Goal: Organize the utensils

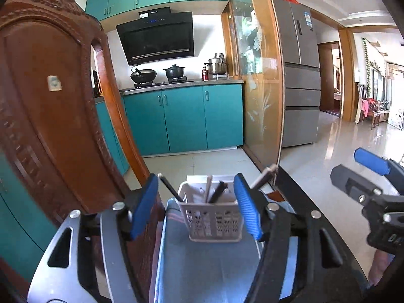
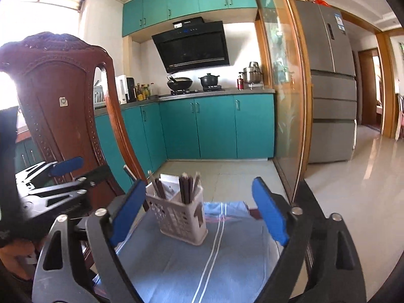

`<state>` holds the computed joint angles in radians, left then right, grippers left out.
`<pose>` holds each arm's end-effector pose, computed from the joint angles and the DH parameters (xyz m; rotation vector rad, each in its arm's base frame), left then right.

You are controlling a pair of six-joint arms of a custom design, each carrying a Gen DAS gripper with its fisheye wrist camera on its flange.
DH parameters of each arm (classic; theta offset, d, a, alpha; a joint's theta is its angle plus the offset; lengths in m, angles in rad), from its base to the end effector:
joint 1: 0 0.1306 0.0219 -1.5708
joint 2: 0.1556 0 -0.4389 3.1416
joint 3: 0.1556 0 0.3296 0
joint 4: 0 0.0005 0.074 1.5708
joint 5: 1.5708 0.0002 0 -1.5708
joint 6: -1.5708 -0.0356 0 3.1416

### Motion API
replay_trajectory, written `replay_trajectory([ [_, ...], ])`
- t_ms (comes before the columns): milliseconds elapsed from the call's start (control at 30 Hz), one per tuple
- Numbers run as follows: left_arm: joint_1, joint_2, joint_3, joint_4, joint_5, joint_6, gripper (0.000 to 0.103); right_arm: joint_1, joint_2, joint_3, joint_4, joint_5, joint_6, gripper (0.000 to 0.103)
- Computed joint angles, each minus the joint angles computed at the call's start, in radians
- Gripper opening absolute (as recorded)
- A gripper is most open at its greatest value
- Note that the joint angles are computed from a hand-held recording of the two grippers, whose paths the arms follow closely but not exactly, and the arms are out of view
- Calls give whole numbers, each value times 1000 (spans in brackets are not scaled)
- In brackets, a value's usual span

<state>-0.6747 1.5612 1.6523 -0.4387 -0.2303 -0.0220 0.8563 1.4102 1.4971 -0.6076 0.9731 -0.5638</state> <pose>0.4078 -0.3164 0.5576 0.5060 1.8469 -0.2200 0.3041 0.3049 0.5511 0.2792 1.8336 -0.0417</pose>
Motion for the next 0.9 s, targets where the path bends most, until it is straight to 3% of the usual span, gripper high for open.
replay_trajectory([
  [167, -18, -68, -81, 9, -23, -3, 72, 43, -2, -4, -115, 45, -139, 99],
  [367, -52, -142, -148, 5, -45, -26, 80, 92, 2, 1, -221, 94, -246, 100],
  [533, -65, -183, -190, 27, -31, -40, 86, 127, -2, 1, -257, 122, -271, 100],
  [667, -70, -219, -274, 103, -12, -40, 99, 161, -6, -19, -293, 159, -293, 100],
  [900, -73, -233, -339, 92, -34, -60, 99, 177, -18, -67, -350, 181, -421, 100],
])
